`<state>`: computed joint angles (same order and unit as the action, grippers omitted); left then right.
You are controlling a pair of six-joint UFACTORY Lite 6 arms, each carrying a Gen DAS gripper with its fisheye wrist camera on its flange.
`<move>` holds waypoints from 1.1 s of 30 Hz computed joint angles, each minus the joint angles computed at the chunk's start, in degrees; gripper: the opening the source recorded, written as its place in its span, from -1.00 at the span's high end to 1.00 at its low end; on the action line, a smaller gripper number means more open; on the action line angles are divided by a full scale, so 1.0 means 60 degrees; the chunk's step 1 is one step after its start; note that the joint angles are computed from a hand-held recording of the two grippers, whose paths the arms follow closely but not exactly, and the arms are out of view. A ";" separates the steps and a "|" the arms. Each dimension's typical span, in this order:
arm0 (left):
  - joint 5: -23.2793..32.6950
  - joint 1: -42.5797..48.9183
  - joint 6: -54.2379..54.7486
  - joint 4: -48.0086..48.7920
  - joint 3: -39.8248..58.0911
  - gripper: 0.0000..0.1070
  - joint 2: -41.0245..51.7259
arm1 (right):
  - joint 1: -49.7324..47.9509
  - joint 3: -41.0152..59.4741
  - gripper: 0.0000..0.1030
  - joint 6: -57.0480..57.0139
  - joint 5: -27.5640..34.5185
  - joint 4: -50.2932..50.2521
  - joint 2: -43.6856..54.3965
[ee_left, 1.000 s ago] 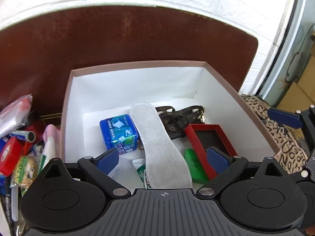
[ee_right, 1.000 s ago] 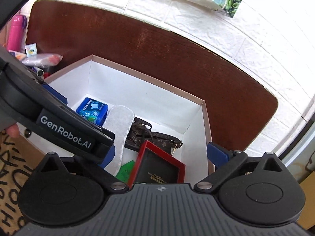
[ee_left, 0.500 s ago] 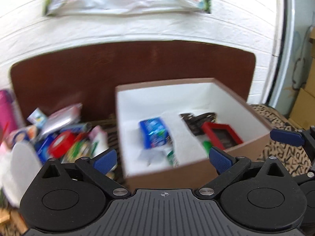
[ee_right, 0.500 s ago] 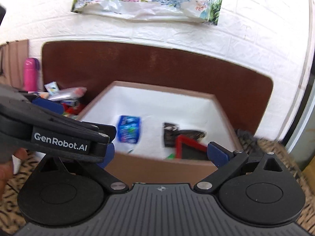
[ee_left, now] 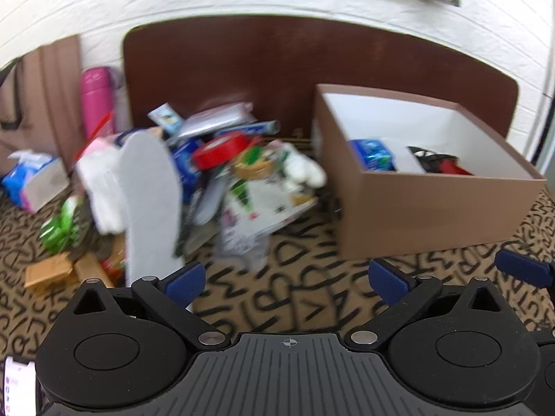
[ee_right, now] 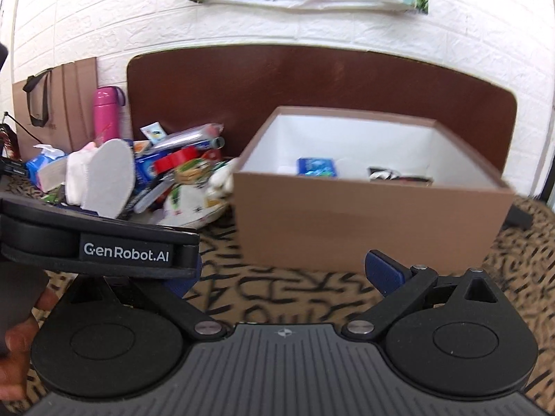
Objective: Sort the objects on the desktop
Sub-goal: 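Withdraw the left gripper from the brown box back to the pile, then grasp the tall gold perfume box with the left gripper and lift it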
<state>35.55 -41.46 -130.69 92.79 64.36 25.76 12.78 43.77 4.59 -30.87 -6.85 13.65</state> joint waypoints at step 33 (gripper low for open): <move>-0.2020 0.6963 -0.4444 0.7843 -0.6921 -0.92 -0.5281 | 0.4012 0.3260 -0.36 0.0442 0.1203 -0.0728 0.2936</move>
<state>23.43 0.32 -157.35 139.85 22.83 -5.92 36.85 63.33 7.24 -23.65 -11.22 31.27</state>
